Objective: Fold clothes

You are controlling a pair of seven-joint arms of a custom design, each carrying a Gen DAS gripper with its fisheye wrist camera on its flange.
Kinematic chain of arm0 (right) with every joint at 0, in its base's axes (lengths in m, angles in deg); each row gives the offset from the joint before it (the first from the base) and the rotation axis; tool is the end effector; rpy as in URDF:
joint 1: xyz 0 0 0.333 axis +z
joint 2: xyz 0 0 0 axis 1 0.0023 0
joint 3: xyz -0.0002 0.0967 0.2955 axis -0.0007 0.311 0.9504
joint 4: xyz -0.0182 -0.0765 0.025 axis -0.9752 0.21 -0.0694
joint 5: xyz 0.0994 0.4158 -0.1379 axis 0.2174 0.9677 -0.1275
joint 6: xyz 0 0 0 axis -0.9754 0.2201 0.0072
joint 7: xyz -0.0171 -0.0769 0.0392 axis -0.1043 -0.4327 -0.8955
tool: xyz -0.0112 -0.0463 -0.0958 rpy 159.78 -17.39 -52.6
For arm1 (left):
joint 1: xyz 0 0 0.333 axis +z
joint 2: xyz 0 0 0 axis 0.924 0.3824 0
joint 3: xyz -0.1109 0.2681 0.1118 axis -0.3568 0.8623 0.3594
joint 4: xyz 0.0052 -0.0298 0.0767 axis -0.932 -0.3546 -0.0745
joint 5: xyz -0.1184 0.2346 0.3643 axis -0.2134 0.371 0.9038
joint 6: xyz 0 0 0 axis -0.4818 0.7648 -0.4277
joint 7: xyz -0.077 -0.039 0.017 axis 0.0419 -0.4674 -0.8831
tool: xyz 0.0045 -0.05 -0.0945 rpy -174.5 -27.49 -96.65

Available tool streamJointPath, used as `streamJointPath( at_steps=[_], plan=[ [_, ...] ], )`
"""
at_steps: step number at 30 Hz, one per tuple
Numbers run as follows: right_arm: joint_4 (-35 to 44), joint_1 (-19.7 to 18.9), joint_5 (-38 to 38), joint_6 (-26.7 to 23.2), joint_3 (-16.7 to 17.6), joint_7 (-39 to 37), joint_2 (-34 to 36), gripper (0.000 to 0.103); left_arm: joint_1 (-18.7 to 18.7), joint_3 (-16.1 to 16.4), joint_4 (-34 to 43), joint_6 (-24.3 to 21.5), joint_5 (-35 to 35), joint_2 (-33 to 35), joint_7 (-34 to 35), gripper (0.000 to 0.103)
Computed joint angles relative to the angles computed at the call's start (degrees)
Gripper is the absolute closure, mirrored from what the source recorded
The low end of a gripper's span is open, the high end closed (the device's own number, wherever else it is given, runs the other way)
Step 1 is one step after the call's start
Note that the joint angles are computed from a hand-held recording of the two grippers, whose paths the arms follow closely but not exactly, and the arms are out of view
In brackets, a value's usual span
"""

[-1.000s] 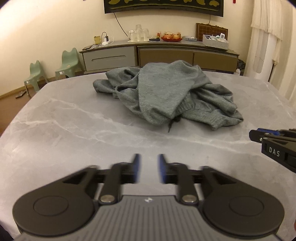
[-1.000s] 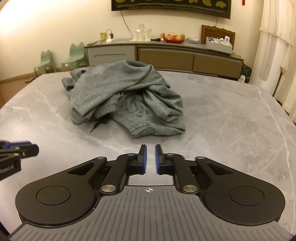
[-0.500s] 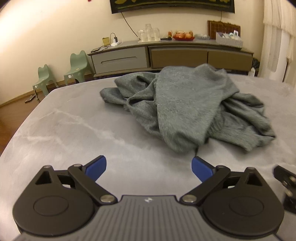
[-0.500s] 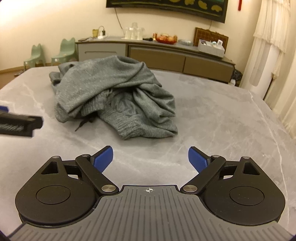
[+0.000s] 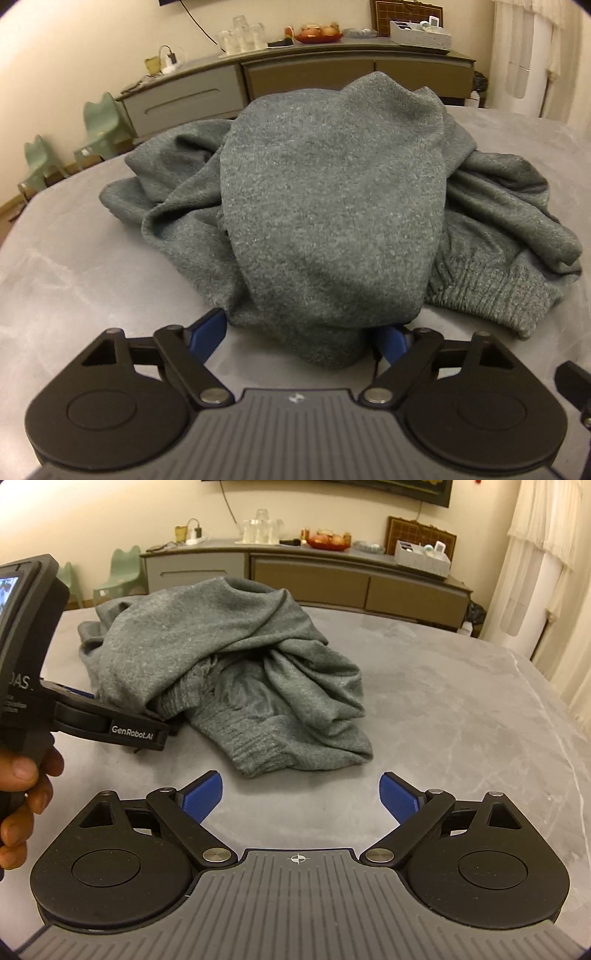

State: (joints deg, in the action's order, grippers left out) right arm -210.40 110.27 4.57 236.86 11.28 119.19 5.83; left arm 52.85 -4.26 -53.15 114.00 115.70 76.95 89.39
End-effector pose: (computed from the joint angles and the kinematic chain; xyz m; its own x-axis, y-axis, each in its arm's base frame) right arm 0.5522 0.1773 0.5083 0.4440 -0.8920 0.0842 -0.5767 -0.3565 -0.7351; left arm 0.6475 -0.2515 0.5327 0.3127 -0.9416 -0.1247 -0.7725 -0.1757 -0.6102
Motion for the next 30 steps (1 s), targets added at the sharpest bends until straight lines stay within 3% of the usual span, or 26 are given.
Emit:
streamJointPath(
  at_steps=[4, 6, 8, 15, 19, 22, 24, 27, 28, 30],
  plan=[
    [0.34, -0.61, -1.59, 0.39, 0.83, 1.37, 0.90, 0.006, 1.54, 0.23, -2.43, 3.46, -3.85, -1.55, 1.26, 0.016],
    [0.56, -1.05, -2.78, 0.49, 1.20, 2.04, 1.45, 0.006, 2.30, 0.30, -3.37, 5.17, -5.36, -2.13, 2.24, 0.028],
    [1.40, -0.81, -1.97, 0.06, 0.68, 1.11, 2.33, 0.006, 3.18, 0.43, -5.37, 8.94, -6.33, -4.33, 2.32, 0.089],
    [5.60, -0.26, 13.34, -3.91, -1.69, -5.73, 3.63, 0.009, 6.53, -1.40, -8.80, 27.78, -7.67, -15.01, 9.04, 0.095],
    [5.99, -1.07, 17.36, -3.63, -1.58, -6.79, 2.65, 0.007, 9.01, -3.66, -9.52, 38.77, -7.92, -22.37, 10.37, 0.094],
    [6.37, -1.42, 18.65, -3.44, -1.53, -6.82, 2.55, 0.007, 15.30, -8.45, -9.71, 37.41, -3.05, -26.08, 3.97, 0.090],
    [6.85, -1.70, 18.15, -3.96, -1.18, -6.64, 3.13, 0.007, 18.34, -10.63, -11.51, 30.47, -3.01, -27.34, 1.86, 0.088],
    [7.69, -1.84, 17.69, -4.60, -0.59, -7.85, 4.21, 0.007, 17.78, -9.90, -14.14, 18.08, -7.49, -26.32, 4.00, 0.067],
    [7.62, -2.02, 16.99, -4.57, -0.22, -8.01, 4.33, 0.007, 17.16, -9.20, -16.44, 15.90, -9.32, -26.44, 3.74, 0.059],
    [7.27, -2.34, 15.04, -4.34, 0.52, -7.96, 4.40, 0.007, 16.07, -8.03, -21.69, 13.66, -12.59, -27.18, 2.27, 0.053]
  ],
)
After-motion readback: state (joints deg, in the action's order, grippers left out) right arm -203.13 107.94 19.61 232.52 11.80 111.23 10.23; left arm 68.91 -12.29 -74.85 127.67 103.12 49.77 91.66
